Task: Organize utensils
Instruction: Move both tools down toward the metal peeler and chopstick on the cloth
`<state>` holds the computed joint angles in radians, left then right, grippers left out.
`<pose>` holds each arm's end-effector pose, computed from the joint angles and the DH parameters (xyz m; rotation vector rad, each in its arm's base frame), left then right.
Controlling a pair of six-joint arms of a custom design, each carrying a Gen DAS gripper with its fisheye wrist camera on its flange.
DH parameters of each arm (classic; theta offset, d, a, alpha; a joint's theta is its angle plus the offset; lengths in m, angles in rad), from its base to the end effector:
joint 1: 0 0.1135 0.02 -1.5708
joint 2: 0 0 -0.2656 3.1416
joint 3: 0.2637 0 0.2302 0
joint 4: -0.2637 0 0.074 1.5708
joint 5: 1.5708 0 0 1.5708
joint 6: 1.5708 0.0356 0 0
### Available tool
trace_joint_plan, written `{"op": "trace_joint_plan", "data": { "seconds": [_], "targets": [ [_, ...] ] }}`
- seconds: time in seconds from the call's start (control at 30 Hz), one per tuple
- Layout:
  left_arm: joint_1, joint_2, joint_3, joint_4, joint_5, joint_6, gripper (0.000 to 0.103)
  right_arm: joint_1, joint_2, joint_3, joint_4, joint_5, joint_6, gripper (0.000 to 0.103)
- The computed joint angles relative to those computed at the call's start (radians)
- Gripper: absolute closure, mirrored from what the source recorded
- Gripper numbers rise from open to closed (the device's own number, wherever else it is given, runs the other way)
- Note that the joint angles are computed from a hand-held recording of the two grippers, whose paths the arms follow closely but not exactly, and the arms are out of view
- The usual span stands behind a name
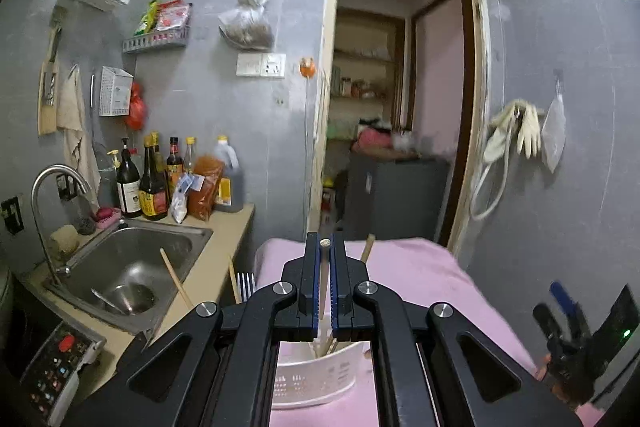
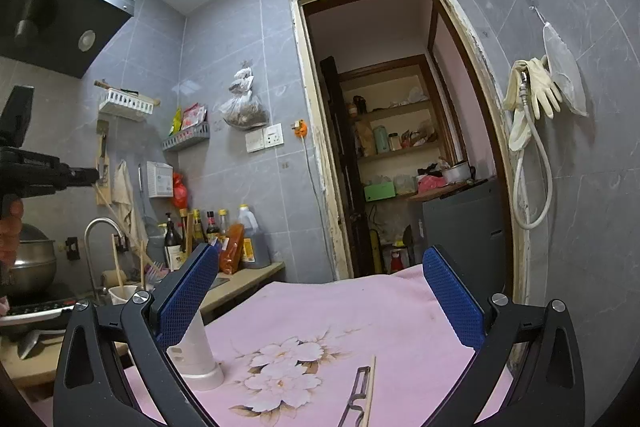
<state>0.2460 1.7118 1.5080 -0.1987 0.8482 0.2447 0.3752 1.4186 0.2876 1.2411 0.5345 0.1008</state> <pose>0.3720 0.0659 0.3520 0.5313 1.7842 -0.4948 0.2231 0.0684 0.2120 0.2345 1.4574 -0.0040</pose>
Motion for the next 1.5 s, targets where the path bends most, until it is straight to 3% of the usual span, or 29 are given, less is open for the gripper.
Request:
{"op": "trace_joint_plan", "data": {
  "seconds": [0.2, 0.4, 0.47, 0.5, 0.53, 0.63, 0.8, 0.93, 1.33, 1.5],
  "targets": [
    [-0.072, 0.023, -0.009, -0.054, -0.103, 0.061, 0.101, 0.005, -0.025, 0.003, -0.035, 0.009, -0.002, 0.0],
    [-0.118, 0.082, -0.017, -0.047, -0.136, 0.058, 0.097, -0.002, -0.085, -0.008, -0.073, 0.03, -0.018, 0.0],
    [-0.123, 0.087, -0.036, -0.013, -0.142, 0.037, 0.081, -0.005, -0.096, -0.011, -0.081, 0.038, -0.022, 0.0],
    [-0.122, 0.087, -0.048, 0.012, -0.131, 0.015, 0.064, -0.01, -0.108, -0.014, -0.095, 0.04, -0.023, 0.0],
    [-0.118, 0.082, -0.066, 0.045, -0.114, -0.014, 0.057, -0.015, -0.115, -0.013, -0.106, 0.039, -0.023, 0.0],
    [-0.106, 0.035, -0.169, 0.205, -0.058, -0.107, 0.056, -0.028, -0.138, -0.017, -0.124, 0.045, -0.031, 0.0],
    [-0.127, -0.095, -0.461, 0.605, -0.094, -0.234, 0.037, -0.043, -0.182, -0.02, -0.149, 0.056, -0.065, 0.0],
    [-0.16, -0.138, -0.585, 0.725, -0.085, -0.264, 0.03, -0.04, -0.214, -0.024, -0.167, 0.071, -0.104, 0.0],
    [-0.276, -0.135, -0.687, 0.71, -0.098, -0.207, 0.013, -0.046, -0.309, -0.076, -0.225, 0.086, -0.18, 0.0],
    [-0.325, -0.116, -0.678, 0.644, -0.146, -0.136, 0.012, -0.082, -0.317, -0.094, -0.261, 0.059, -0.189, 0.0]
  ]
}}
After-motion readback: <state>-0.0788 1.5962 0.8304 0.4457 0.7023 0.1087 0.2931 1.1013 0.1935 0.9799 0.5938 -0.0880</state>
